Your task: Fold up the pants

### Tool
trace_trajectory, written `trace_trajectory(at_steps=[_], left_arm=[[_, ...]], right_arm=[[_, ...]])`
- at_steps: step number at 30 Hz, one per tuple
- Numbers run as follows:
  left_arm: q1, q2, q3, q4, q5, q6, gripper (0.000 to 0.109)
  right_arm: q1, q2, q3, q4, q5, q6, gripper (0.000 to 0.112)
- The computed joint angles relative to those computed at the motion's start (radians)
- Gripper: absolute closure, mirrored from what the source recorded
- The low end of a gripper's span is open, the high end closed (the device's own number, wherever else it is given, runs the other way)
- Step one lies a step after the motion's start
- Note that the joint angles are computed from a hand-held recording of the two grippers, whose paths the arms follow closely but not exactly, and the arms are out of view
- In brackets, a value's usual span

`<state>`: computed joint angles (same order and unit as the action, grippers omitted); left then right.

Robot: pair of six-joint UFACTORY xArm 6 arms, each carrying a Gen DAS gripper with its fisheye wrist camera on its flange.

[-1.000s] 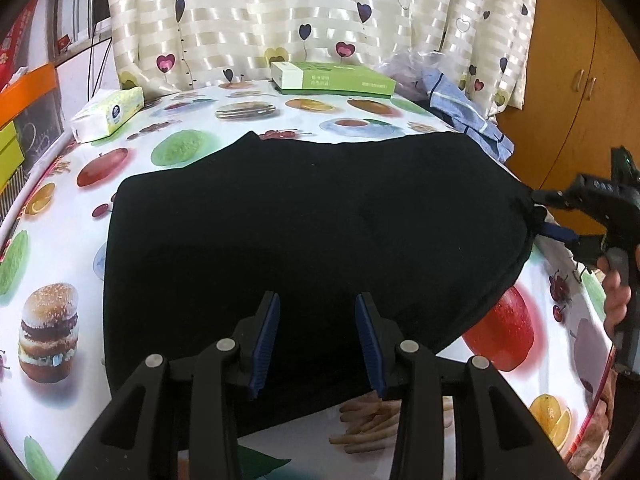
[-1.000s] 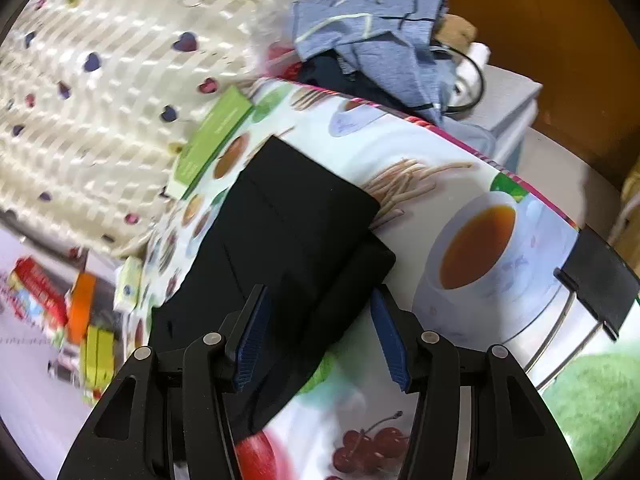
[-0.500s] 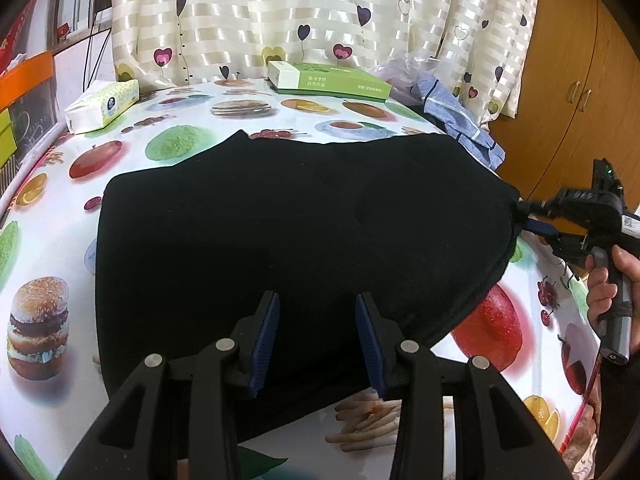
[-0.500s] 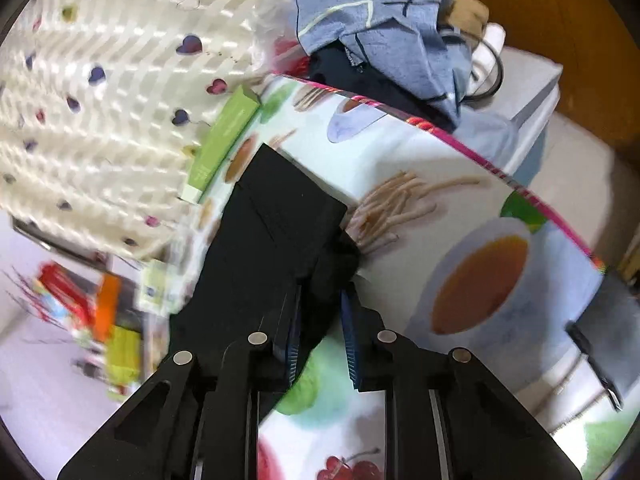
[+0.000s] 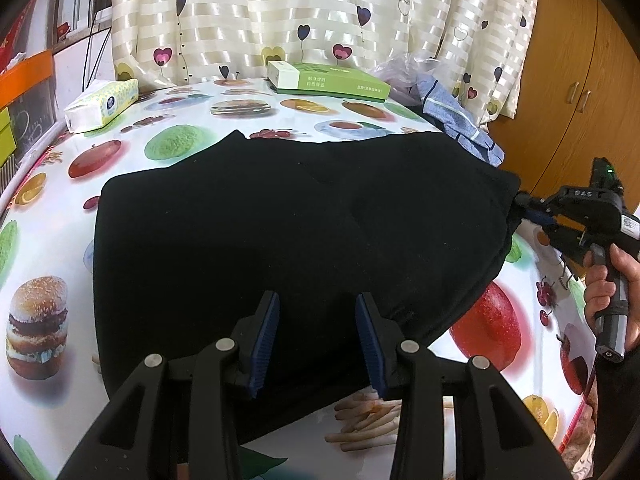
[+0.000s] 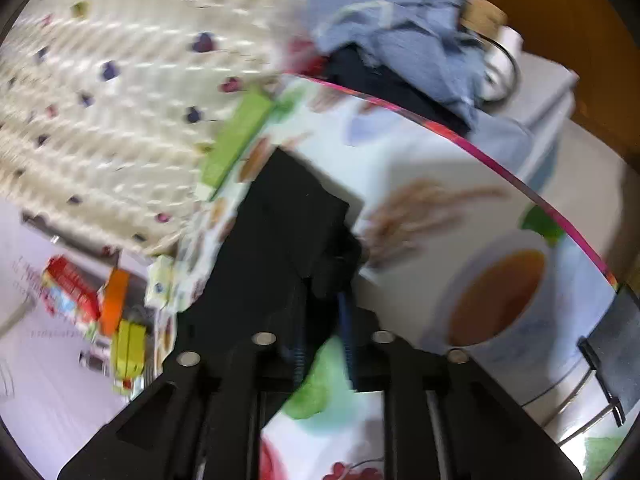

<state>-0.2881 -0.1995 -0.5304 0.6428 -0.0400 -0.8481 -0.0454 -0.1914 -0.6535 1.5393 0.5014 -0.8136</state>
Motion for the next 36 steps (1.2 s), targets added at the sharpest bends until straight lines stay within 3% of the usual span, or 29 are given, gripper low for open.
trace_trajectory(at_steps=[1, 3, 5, 12, 13, 15, 17, 27, 30, 36], left_arm=[[0.000, 0.000, -0.001, 0.006, 0.001, -0.005, 0.066], [0.001, 0.001, -0.001, 0.010, 0.000, -0.009, 0.066], [0.000, 0.000, -0.003, 0.020, 0.004, -0.017, 0.066], [-0.005, 0.002, 0.001, -0.017, -0.004, 0.018, 0.066], [-0.006, 0.001, 0.002, -0.024, -0.005, 0.024, 0.066], [-0.007, -0.001, 0.005, -0.039, -0.004, 0.040, 0.066], [-0.009, -0.001, 0.006, -0.041, -0.004, 0.042, 0.066], [-0.025, -0.012, 0.027, -0.173, -0.016, 0.161, 0.066], [-0.014, -0.032, 0.042, -0.127, -0.017, 0.125, 0.066], [0.050, -0.068, 0.064, 0.070, -0.041, -0.081, 0.066]], right_arm=[[-0.012, 0.003, 0.001, 0.034, 0.022, -0.021, 0.086], [-0.023, 0.003, 0.001, 0.079, 0.049, -0.043, 0.071], [-0.007, 0.005, -0.011, 0.082, 0.034, -0.052, 0.064], [0.032, 0.037, -0.051, 0.059, -0.035, -0.004, 0.063], [0.040, 0.037, -0.055, 0.023, -0.052, 0.031, 0.065], [0.091, 0.040, -0.056, -0.102, -0.165, 0.116, 0.091], [0.094, 0.060, -0.067, -0.091, -0.173, 0.092, 0.094], [0.077, -0.023, -0.010, 0.146, -0.134, -0.175, 0.100], [0.062, -0.065, 0.014, 0.186, -0.095, -0.239, 0.100], [0.089, -0.116, 0.001, 0.191, -0.031, -0.325, 0.101]])
